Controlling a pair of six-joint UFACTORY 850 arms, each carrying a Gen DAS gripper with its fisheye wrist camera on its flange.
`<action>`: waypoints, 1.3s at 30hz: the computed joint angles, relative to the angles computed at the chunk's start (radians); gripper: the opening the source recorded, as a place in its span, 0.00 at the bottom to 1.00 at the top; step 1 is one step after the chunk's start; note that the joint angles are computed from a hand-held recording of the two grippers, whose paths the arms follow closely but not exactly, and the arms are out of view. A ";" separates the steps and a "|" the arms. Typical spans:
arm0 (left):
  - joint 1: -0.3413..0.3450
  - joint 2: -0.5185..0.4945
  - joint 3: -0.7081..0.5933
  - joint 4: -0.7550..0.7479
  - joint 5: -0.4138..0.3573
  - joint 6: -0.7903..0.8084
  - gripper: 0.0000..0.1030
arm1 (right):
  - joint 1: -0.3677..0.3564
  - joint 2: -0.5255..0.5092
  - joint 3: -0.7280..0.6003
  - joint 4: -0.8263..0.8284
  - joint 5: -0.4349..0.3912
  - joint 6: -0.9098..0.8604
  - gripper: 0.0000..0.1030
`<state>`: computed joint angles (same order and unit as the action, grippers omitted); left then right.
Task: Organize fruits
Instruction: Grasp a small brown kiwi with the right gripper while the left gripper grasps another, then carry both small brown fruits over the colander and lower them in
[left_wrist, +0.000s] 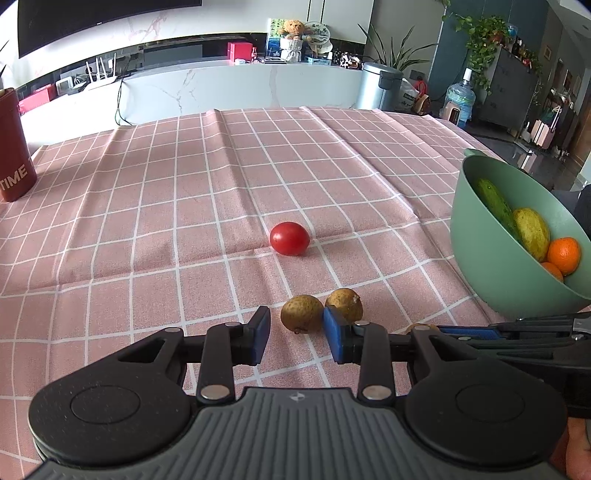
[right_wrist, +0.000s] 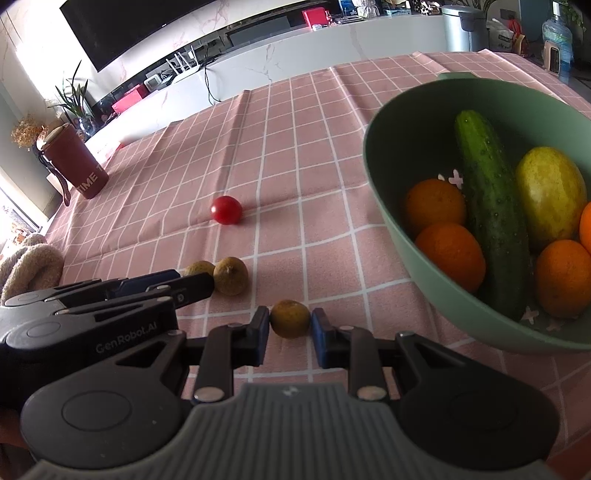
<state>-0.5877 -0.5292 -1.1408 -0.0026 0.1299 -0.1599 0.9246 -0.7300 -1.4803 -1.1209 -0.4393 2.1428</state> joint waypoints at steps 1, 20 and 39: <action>0.001 -0.002 -0.003 0.022 0.001 -0.025 0.38 | -0.001 0.000 0.000 0.002 0.002 -0.002 0.20; 0.006 -0.020 -0.023 0.387 -0.008 -0.378 0.28 | -0.001 0.004 0.008 -0.023 -0.012 0.049 0.19; 0.002 0.121 0.092 0.362 0.033 -0.514 0.27 | 0.031 0.066 0.080 -0.261 -0.023 0.232 0.19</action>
